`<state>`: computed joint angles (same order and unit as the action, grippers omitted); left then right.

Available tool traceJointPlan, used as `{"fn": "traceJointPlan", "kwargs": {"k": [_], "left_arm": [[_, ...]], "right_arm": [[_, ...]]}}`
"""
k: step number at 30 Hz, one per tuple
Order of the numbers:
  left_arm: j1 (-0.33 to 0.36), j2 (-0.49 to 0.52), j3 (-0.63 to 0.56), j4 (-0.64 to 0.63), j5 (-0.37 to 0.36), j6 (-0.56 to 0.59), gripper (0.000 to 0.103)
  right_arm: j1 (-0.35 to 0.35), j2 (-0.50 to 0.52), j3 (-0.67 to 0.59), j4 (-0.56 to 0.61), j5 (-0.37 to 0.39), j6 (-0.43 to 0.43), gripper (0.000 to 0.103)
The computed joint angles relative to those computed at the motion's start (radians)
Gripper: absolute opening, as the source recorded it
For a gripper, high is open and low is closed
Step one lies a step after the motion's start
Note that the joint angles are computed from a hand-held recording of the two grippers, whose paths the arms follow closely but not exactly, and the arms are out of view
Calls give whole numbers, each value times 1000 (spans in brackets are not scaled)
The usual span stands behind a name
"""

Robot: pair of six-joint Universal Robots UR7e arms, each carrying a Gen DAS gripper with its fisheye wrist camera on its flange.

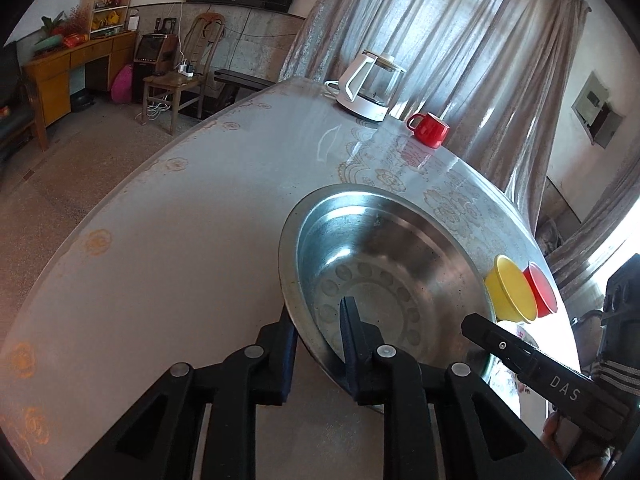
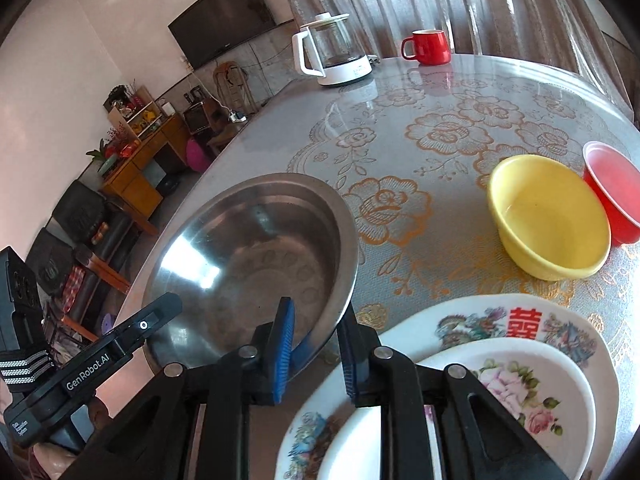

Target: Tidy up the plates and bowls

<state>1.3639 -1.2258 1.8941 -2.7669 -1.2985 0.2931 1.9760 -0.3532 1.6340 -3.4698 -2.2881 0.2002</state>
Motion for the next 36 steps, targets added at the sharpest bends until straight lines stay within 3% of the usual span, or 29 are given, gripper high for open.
{"fn": "traceJointPlan", "kwargs": {"k": [16, 19, 36], "left_arm": [[38, -83, 71, -12, 5, -3, 22], [40, -93, 82, -28, 2, 1, 25], [1, -180, 178, -111, 24, 42, 31]], "right_arm": [[50, 66, -47, 70, -23, -5, 24], [57, 67, -33, 22, -16, -25, 32], [112, 26, 132, -258, -64, -40, 46]]}}
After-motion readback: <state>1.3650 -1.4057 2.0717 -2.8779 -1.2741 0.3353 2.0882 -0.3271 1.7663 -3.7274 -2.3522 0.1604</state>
